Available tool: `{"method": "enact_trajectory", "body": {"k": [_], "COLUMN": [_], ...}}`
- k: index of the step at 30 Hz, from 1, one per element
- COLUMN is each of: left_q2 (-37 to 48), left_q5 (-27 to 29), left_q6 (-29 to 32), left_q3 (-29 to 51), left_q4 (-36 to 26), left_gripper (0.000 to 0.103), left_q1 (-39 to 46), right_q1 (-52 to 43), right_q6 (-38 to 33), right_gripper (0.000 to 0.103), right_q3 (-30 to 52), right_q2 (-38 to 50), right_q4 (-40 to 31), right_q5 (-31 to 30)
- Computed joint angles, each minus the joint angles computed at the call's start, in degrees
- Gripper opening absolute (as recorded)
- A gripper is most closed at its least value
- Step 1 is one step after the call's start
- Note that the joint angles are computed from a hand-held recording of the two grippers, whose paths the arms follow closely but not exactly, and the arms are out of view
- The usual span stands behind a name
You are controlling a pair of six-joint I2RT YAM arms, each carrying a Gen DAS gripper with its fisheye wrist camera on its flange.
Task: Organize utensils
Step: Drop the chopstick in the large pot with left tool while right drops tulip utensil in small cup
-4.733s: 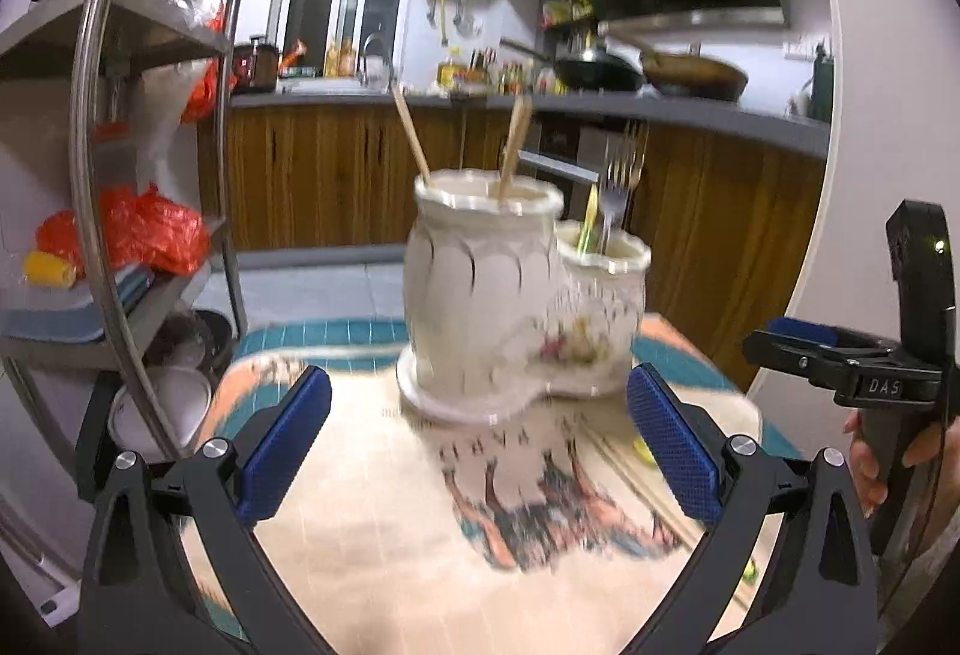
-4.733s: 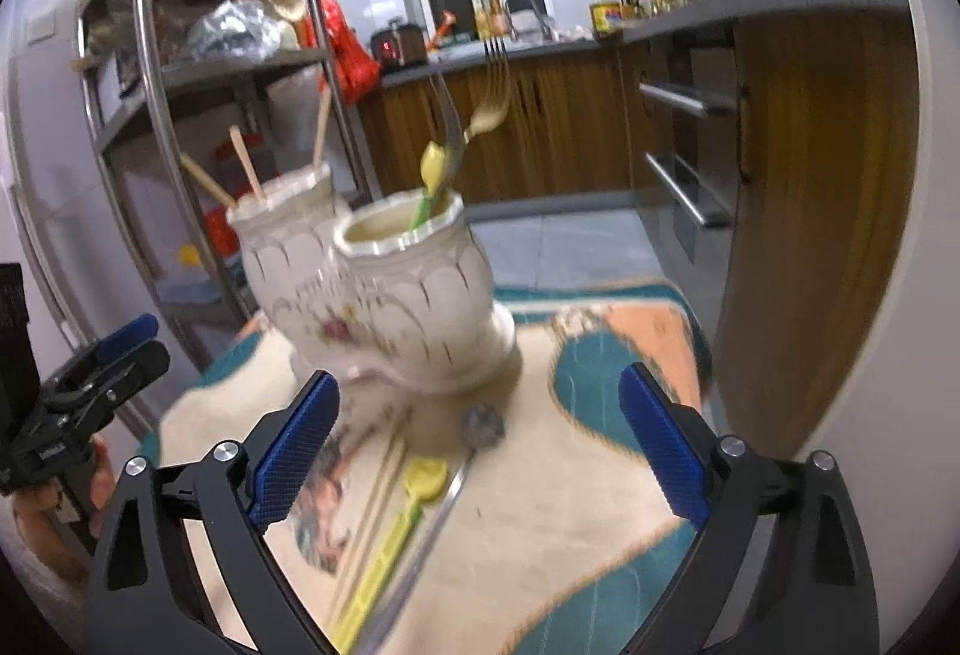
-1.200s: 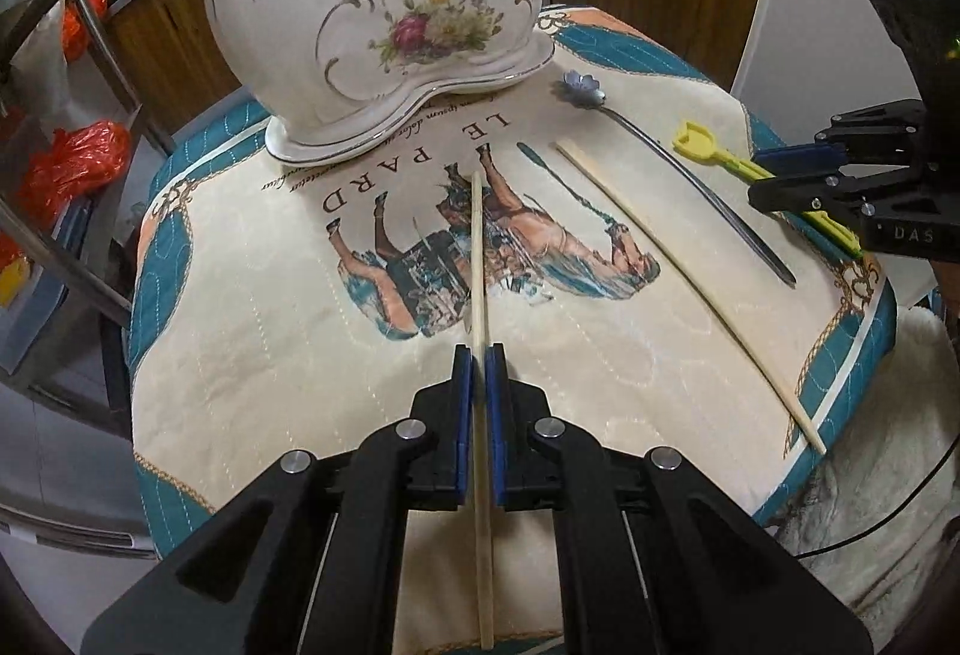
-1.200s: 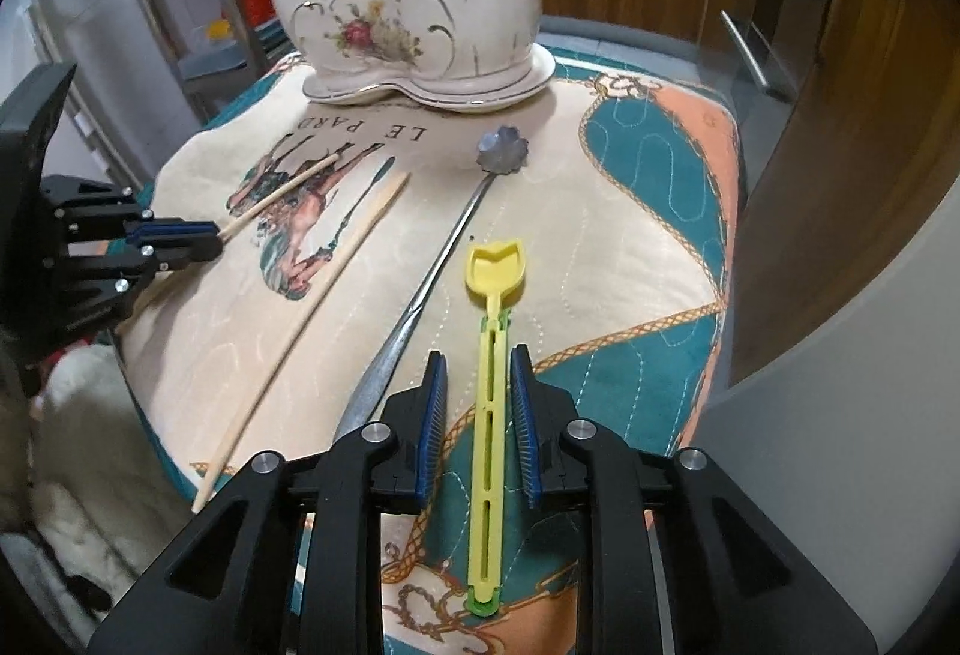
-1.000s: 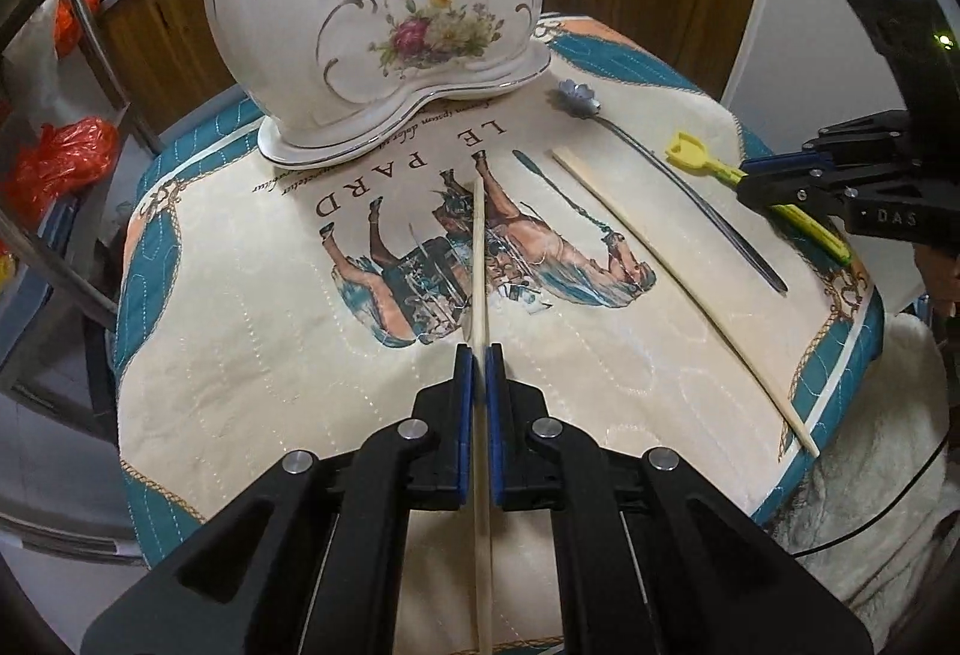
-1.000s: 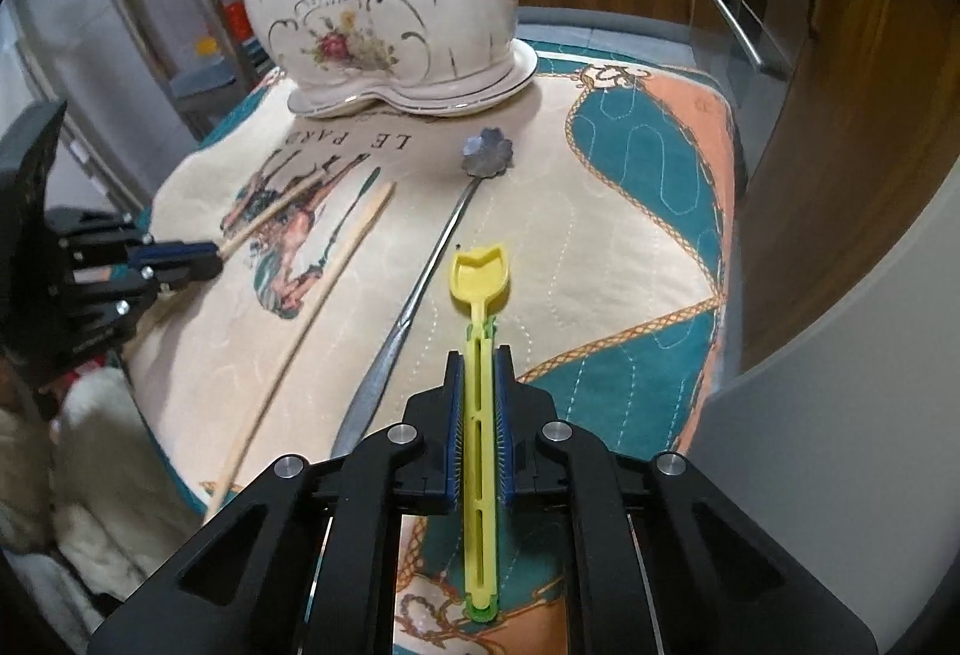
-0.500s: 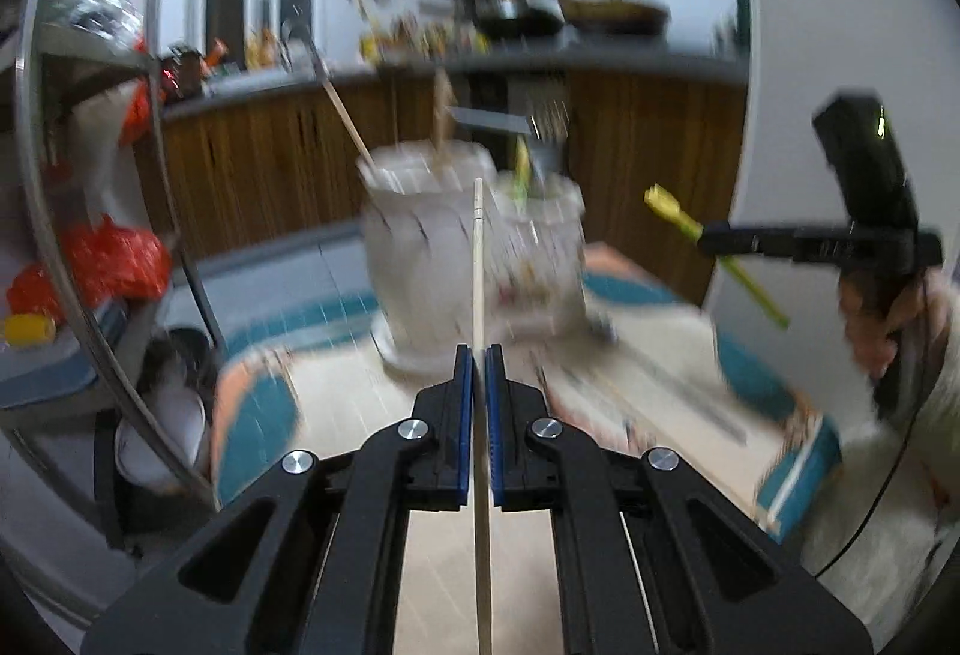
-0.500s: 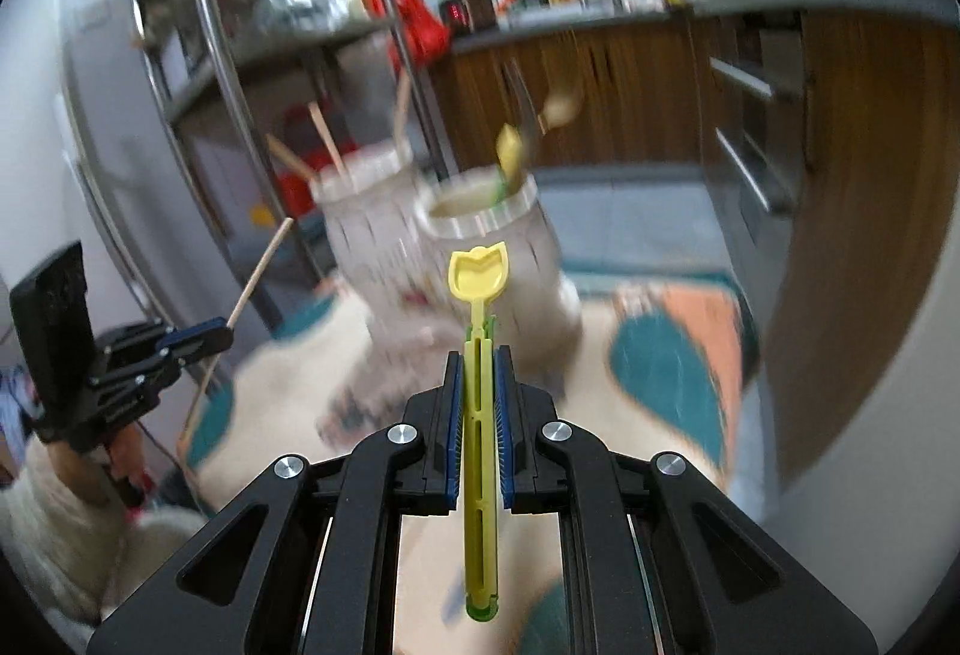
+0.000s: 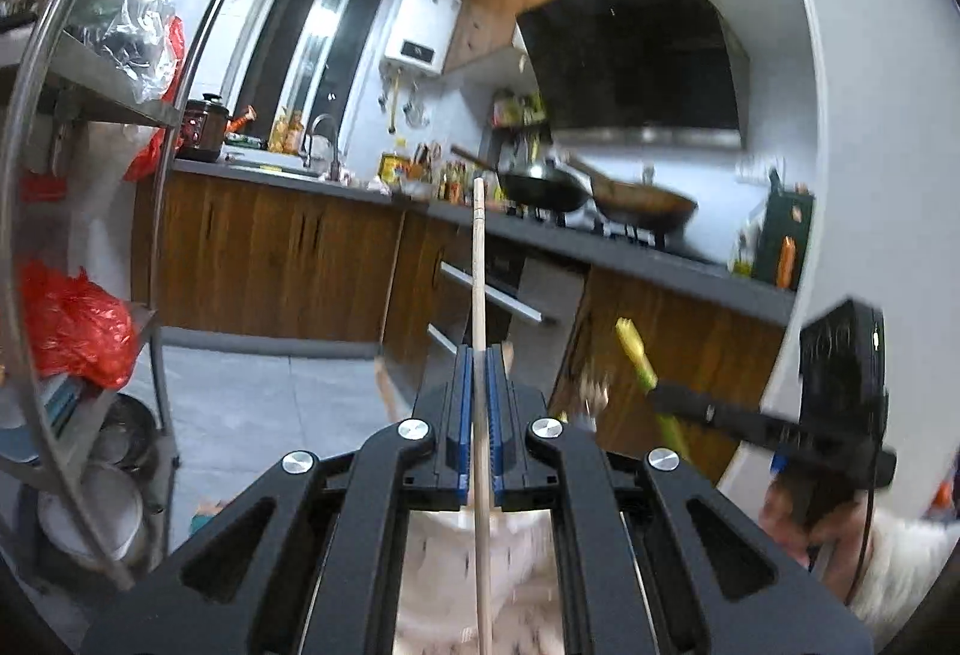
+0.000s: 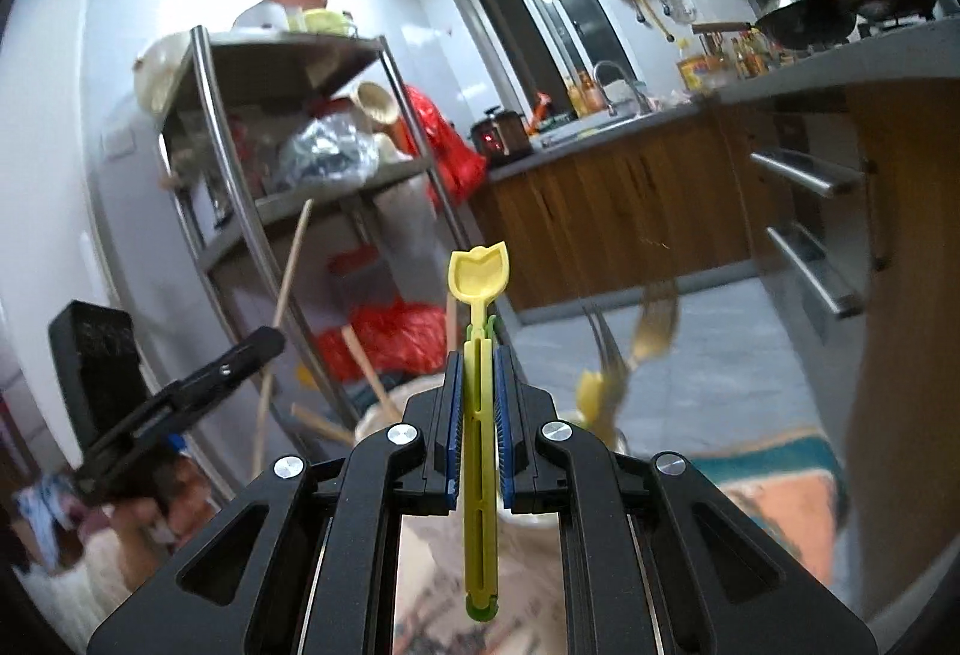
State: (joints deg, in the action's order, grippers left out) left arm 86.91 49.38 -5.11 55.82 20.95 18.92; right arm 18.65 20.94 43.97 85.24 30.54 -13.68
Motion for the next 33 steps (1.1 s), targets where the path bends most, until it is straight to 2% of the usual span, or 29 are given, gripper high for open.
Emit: {"method": "enact_trajectory", "body": {"k": [6,9,15,22,26,28,33], "left_q2": [4.9,6.8,9.6,9.0,7.4,6.4,3.9], "left_q5": [-7.7,-11.0,-13.0,-11.3,-8.8,-8.3,-8.3], "left_q6": [-7.1,-7.3,-7.1,-5.9,-5.3,-3.7,1.4], "left_q3": [0.5,1.2,1.1,-1.4,-3.7,-4.7,-5.4], "left_q4": [12.1,14.5,17.9,19.5,19.5,18.3,10.7], "left_gripper": [0.004,0.004,0.004,0.004,0.004,0.004,0.004], "left_q1": [-4.8,-6.8,-8.1,-6.6,-4.8,-4.3,-3.4], "right_q1": [-0.4,0.3,1.1,2.8,3.1,3.5,4.7], "right_q6": [2.4,1.8,-0.1,-4.2,-4.3,-5.1,-6.1], "right_gripper": [0.011,0.011,0.011,0.011,0.011,0.011,0.011], "right_q3": [5.1,5.7,8.0,7.8,7.1,5.7,0.8], "right_q2": [8.9,10.9,14.7,15.4,14.7,13.5,9.0], "right_q4": [5.5,7.7,8.2,8.3,6.7,6.5,5.4], "right_q5": [0.2,1.6,3.9,7.7,9.1,10.5,14.6]}}
